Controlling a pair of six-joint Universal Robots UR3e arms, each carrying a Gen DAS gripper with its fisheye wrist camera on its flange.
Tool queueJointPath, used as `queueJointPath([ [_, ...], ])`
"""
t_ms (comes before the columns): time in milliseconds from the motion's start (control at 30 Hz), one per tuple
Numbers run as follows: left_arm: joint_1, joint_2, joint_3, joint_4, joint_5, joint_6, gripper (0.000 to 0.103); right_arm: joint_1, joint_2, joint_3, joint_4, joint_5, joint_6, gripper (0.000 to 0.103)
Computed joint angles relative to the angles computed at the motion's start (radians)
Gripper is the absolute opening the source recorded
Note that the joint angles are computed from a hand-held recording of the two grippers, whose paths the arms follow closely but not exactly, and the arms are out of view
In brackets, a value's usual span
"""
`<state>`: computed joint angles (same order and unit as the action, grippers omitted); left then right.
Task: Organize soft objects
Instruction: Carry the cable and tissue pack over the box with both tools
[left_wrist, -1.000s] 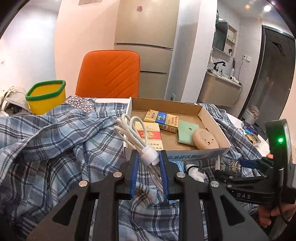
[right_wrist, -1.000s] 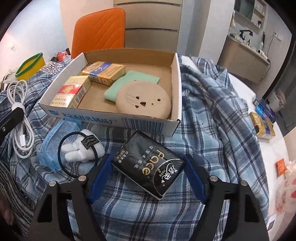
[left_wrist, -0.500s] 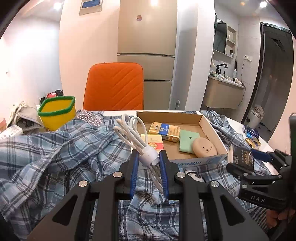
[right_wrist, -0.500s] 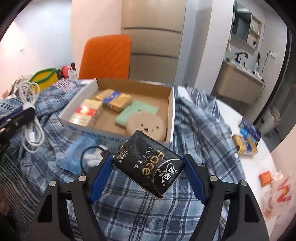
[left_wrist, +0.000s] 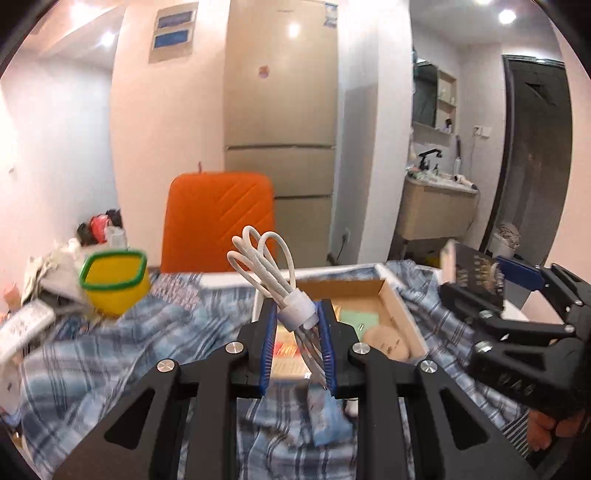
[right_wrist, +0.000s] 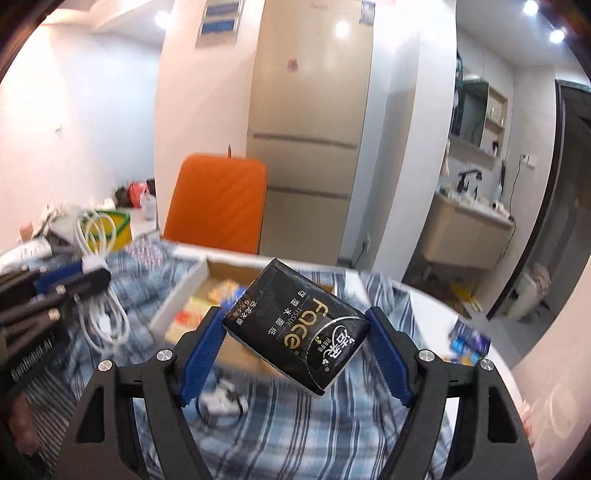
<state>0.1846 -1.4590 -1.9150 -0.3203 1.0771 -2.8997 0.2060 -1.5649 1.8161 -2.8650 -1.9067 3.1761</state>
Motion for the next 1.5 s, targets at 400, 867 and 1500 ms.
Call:
queueJointPath([
  [400, -0.126, -0.222, 0.366, 0.0, 0.089, -0.153, 0.021, -0.037, 0.118, -0.285, 0.067, -0.006, 0.024, 0.079],
  [867, -0.195, -0.455, 0.582, -0.102, 0.195, -0.13, 0.021, -0.118, 0.225, -0.363, 0.093, 0.065, 0.054, 0.079],
  [1500, -0.251, -0.709, 0.798, -0.352, 0.324, -0.089, 0.021, -0.205, 0.492, -0.476, 0.254, 0.181, 0.038, 0.079],
])
